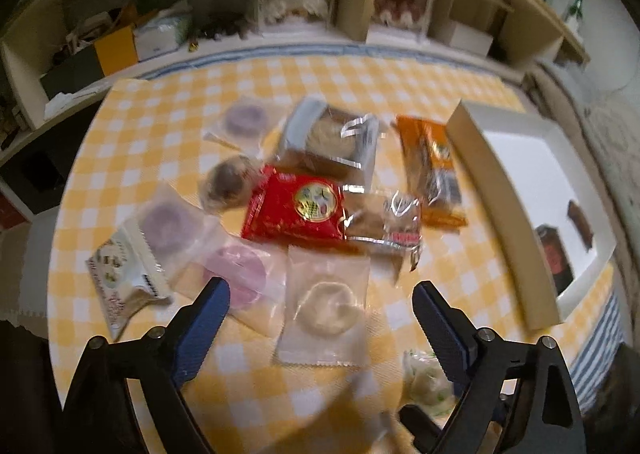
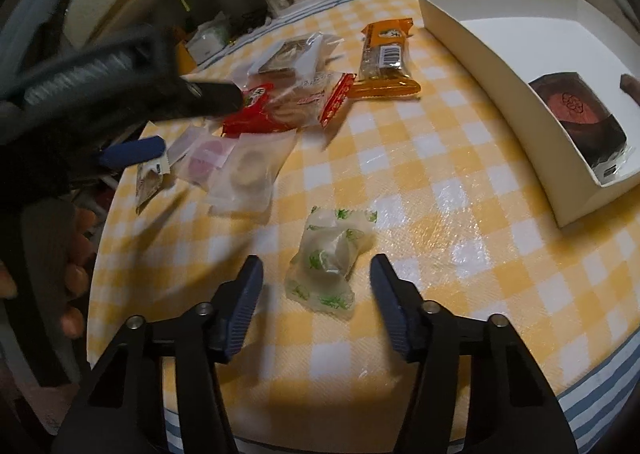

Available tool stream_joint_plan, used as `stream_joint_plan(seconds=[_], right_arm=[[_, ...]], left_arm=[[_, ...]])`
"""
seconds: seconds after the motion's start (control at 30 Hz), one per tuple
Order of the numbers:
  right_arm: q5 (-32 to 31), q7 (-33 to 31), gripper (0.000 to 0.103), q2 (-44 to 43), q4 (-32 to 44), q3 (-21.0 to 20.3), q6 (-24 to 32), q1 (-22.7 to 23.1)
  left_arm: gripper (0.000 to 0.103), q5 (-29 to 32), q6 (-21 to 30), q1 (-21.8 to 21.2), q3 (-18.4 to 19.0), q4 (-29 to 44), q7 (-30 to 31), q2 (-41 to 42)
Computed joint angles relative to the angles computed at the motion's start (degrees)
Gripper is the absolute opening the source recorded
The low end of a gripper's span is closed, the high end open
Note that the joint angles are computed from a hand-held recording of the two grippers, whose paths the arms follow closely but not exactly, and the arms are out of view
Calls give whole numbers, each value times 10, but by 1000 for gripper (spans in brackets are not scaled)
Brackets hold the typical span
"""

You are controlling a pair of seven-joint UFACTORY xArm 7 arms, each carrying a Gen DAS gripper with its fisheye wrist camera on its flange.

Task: Organize snacks
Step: 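Grasp the green-dotted candy with the right gripper while the left grasps the ring cookie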

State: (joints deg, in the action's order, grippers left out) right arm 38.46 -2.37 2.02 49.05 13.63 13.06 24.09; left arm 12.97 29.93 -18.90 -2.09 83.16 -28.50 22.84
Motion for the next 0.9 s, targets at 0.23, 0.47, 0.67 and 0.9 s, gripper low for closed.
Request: stream_joint_plan(seconds=[0.23, 0.47, 0.67, 0.9], right_arm=[[-21, 7, 33, 13, 15, -5, 21, -12], [-36, 14, 31, 10, 8, -3, 10, -12], [-32, 11, 30, 8, 7, -4, 11, -15], [-32, 6, 29, 3, 8, -8, 5, -21]], left_arm=[[78, 20, 63, -22, 9, 78, 7, 64], [60, 43, 102, -37, 15, 109, 10, 90], [45, 42, 123, -43, 16, 119, 1, 93], [44, 55, 93, -45, 19, 77, -39, 48]])
